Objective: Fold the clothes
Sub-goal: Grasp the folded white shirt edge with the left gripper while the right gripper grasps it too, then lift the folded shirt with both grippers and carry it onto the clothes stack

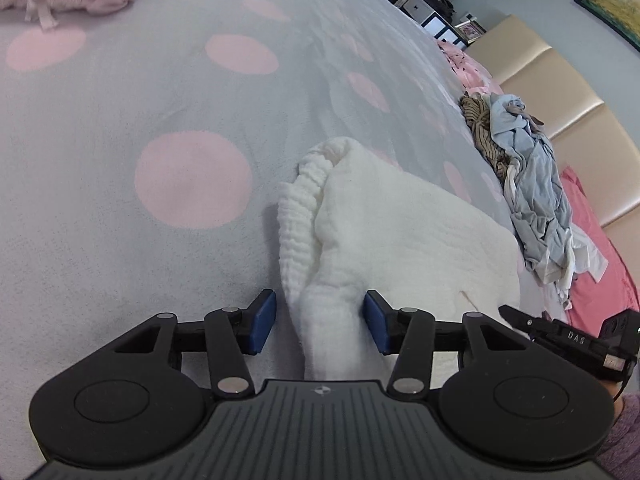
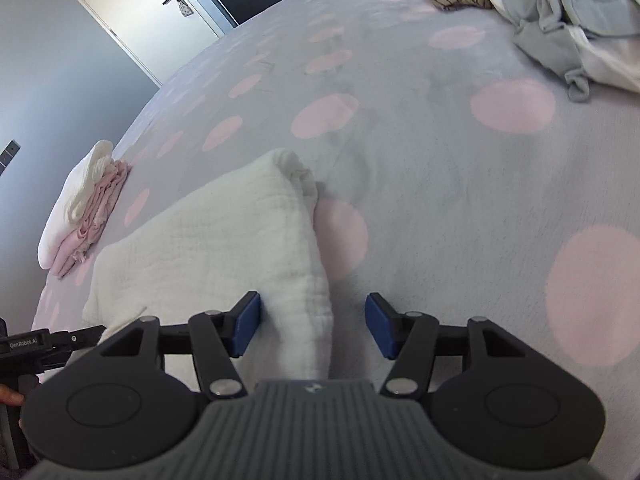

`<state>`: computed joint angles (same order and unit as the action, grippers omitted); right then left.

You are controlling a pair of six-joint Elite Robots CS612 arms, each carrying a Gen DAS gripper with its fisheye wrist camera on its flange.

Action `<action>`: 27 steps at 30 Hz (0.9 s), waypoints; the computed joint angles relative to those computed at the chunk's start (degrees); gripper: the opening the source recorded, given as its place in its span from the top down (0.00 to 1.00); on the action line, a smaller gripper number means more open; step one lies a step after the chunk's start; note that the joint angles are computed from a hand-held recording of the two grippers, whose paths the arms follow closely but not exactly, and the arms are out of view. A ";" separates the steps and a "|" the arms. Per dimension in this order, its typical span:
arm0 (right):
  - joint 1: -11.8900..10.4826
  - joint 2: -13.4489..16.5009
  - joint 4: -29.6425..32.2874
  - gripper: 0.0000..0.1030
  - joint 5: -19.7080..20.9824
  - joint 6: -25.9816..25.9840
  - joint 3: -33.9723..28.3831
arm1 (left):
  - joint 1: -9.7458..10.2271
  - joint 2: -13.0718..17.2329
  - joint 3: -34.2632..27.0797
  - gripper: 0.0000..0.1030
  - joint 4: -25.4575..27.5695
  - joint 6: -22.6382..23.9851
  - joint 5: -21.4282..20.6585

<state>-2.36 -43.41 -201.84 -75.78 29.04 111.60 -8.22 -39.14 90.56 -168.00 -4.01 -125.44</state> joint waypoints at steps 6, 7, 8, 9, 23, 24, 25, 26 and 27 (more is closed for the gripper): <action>-0.04 1.12 -1.12 0.48 2.49 -0.67 -0.99 | -0.38 0.95 -0.48 0.63 -1.19 0.62 -1.45; -0.10 1.41 -1.64 0.53 3.31 -0.66 -1.17 | -0.39 1.17 -0.64 0.65 -1.31 0.39 -1.98; -0.23 1.73 -2.20 0.57 4.29 -0.49 -1.35 | -0.41 1.34 -0.75 0.66 -1.41 0.40 -2.31; -0.38 2.07 -2.79 0.59 5.28 -0.02 -1.52 | -0.44 1.45 -0.80 0.68 -1.57 0.53 -2.52; -0.81 2.40 -13.06 0.80 9.77 4.74 -0.71 | 0.33 0.47 2.20 0.84 -15.21 -3.09 -5.70; -0.68 2.24 -13.94 0.80 9.96 4.59 -0.60 | 0.43 0.24 2.44 0.84 -16.15 -3.50 -5.82; -0.55 2.07 -14.59 0.80 10.15 4.56 -0.50 | 0.54 0.01 2.66 0.84 -17.11 -4.05 -5.92; -0.39 1.84 -14.97 0.80 10.36 4.67 -0.43 | 0.65 -0.22 2.88 0.84 -18.06 -4.61 -6.01; -0.23 1.60 -15.27 0.80 10.57 4.81 -0.38 | 0.80 -0.47 3.03 0.84 -19.07 -5.29 -6.09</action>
